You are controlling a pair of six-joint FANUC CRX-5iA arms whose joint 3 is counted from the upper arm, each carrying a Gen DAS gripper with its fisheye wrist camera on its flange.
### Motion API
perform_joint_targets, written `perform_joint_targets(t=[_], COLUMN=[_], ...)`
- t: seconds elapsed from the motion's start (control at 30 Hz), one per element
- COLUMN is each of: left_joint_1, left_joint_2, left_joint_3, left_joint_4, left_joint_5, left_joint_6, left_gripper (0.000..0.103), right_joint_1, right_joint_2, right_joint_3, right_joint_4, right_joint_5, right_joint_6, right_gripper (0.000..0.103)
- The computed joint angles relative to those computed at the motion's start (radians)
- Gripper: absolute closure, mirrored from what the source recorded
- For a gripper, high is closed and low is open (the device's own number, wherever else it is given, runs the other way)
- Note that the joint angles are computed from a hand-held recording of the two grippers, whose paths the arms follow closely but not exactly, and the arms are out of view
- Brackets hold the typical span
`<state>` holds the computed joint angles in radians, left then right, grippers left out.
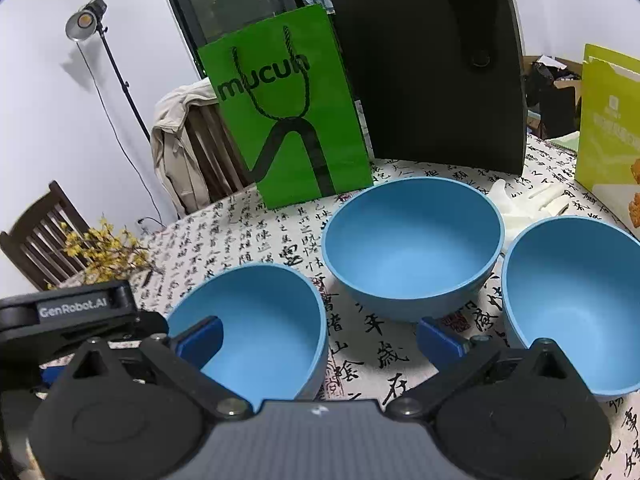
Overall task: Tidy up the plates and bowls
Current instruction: 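Move both open grippers to the rim of the nearest blue bowl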
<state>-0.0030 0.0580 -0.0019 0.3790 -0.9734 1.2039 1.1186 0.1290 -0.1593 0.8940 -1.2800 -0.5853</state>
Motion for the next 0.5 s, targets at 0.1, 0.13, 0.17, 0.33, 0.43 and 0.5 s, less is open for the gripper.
perform_joint_targets(t=[0.1,0.13,0.17,0.33,0.43,0.5], left_joint_1=[0.004,0.005,0.005,0.007,0.007,0.006], left_joint_2=[0.007,0.007,0.009,0.026,0.026,0.026], left_joint_3=[-0.002,-0.006,-0.007,-0.005,-0.017,-0.026], left_joint_4=[0.014,0.017,0.015,0.017,0.024,0.029], left_joint_5=[-0.001,0.004,0.008,0.01,0.026,0.037], left_joint_6=[-0.008,-0.015,-0.02,-0.034,-0.055,-0.064], left_gripper=[0.0,0.0,0.0,0.0,0.0,0.0], right_joint_1=[-0.007,-0.009,-0.011,-0.015,-0.019,-0.022], right_joint_2=[0.003,0.007,0.012,0.035,0.056,0.069], right_joint_3=[-0.005,-0.002,0.002,0.018,0.038,0.05], right_joint_4=[-0.002,-0.005,-0.009,-0.015,-0.023,-0.031], right_joint_5=[0.016,0.015,0.01,0.003,-0.009,-0.015], right_joint_6=[-0.002,0.0,0.002,0.022,0.048,0.067], right_gripper=[0.0,0.0,0.0,0.002,0.006,0.008])
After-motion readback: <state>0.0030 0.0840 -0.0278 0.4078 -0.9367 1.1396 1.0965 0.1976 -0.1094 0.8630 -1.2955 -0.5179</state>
